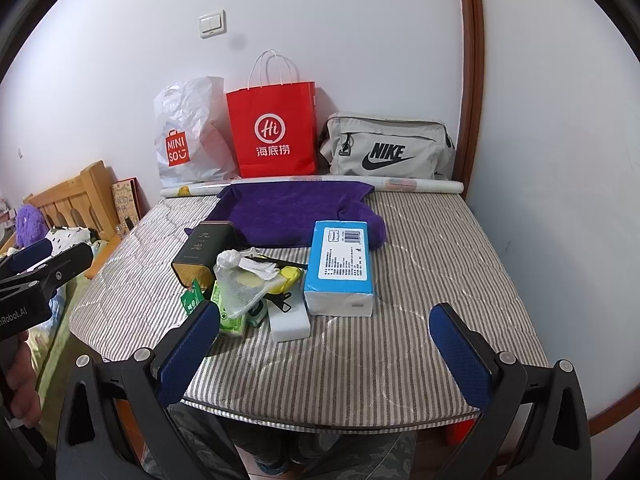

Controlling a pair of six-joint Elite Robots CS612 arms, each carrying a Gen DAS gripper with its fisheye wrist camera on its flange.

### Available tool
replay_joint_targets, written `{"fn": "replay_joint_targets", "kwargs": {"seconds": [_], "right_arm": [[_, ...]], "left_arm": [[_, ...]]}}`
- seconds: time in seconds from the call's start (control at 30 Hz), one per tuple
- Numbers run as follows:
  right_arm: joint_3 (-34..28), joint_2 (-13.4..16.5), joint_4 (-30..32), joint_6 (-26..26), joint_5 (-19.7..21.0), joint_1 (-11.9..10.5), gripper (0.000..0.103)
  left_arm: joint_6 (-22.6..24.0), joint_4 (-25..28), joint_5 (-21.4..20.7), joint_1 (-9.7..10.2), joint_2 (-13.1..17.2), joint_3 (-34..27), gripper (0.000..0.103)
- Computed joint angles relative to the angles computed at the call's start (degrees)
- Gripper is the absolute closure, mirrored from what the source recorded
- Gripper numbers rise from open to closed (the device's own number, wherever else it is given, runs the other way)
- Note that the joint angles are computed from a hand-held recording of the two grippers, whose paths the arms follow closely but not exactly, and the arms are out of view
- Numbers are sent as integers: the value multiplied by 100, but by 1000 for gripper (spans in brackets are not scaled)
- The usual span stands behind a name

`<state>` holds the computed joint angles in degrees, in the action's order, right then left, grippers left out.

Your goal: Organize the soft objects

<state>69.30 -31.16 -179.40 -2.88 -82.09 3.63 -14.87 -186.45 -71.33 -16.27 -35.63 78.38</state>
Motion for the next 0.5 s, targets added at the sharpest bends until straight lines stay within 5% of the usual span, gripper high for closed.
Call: {"fn": "replay_joint_targets", "kwargs": {"seconds": [0.5], "right_arm": [[15,-12,12,-31,-23,3,0]], "left_arm": [[13,2,6,-4,4,-3,0]]}}
